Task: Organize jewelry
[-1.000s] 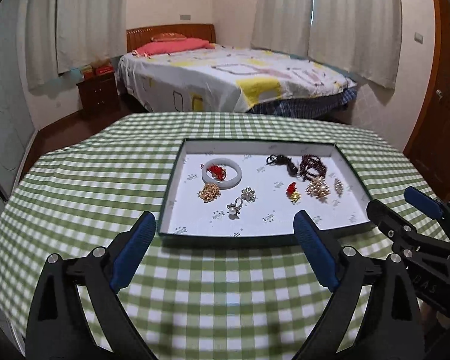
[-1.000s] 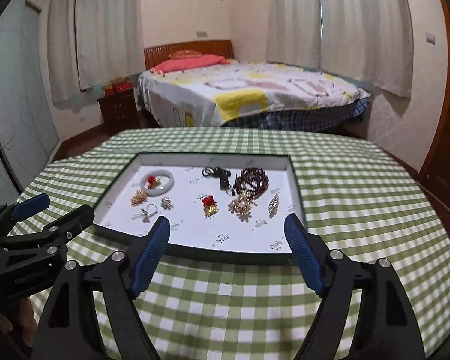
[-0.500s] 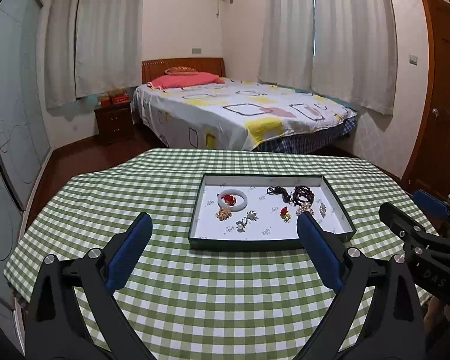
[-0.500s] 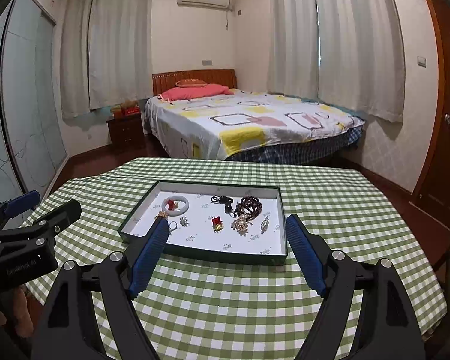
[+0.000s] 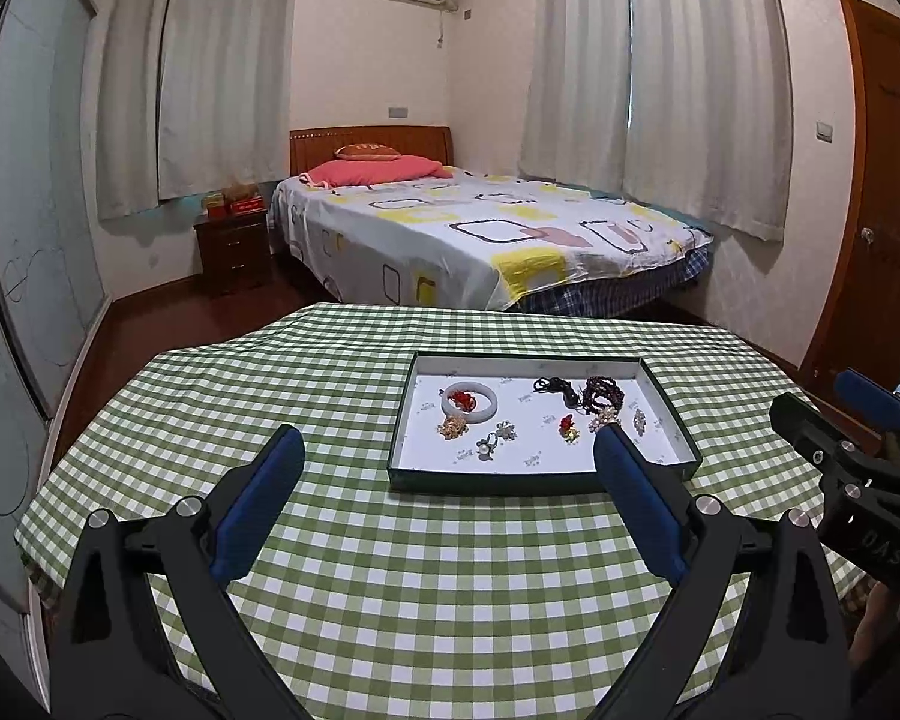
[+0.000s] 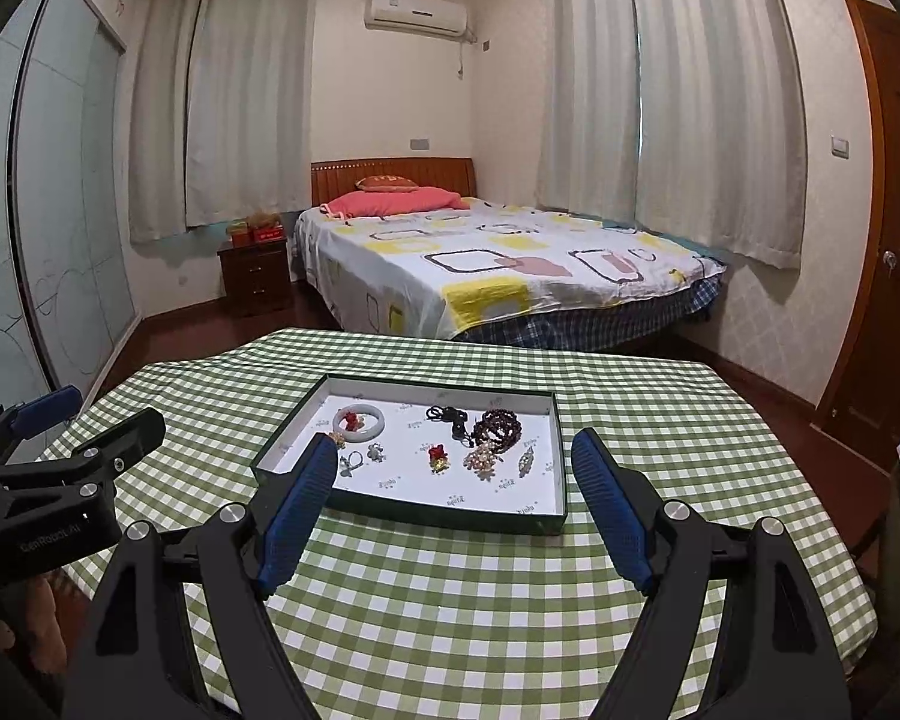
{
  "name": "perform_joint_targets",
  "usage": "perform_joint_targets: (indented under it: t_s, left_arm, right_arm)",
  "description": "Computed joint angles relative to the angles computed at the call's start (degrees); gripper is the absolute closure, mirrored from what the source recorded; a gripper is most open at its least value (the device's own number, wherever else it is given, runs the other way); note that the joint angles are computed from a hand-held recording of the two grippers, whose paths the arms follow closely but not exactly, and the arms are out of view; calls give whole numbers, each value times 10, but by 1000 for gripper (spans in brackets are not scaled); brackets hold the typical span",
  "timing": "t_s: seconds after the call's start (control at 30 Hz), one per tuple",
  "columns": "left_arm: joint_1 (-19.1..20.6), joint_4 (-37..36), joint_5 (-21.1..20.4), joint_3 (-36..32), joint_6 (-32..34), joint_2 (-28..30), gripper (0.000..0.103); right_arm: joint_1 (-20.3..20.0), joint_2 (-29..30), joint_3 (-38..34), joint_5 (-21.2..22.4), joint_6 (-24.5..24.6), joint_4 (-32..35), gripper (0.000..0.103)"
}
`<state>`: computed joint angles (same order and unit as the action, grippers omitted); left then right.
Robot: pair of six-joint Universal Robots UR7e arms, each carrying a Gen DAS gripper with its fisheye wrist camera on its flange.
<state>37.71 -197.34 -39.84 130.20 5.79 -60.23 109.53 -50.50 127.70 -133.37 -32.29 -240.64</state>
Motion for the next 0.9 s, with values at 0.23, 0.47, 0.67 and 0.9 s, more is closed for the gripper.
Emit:
perform_joint_targets:
  t_s: [0.23, 0.47, 0.67, 0.9]
  left_arm:
    - [1, -4, 0, 3, -1, -3, 8]
    - [-1, -4, 2, 4, -1, -3, 8]
    - [0, -4, 2, 5, -2, -4, 8]
    - [-2, 1, 4, 6, -6, -6, 8]
  right_arm:
    - [5, 2, 0, -5, -6, -7, 25]
    - [9, 3, -1, -9, -11, -13, 25]
    - [8, 3, -1, -9, -11, -13, 25]
    - [8, 3, -1, -9, -10, -13, 25]
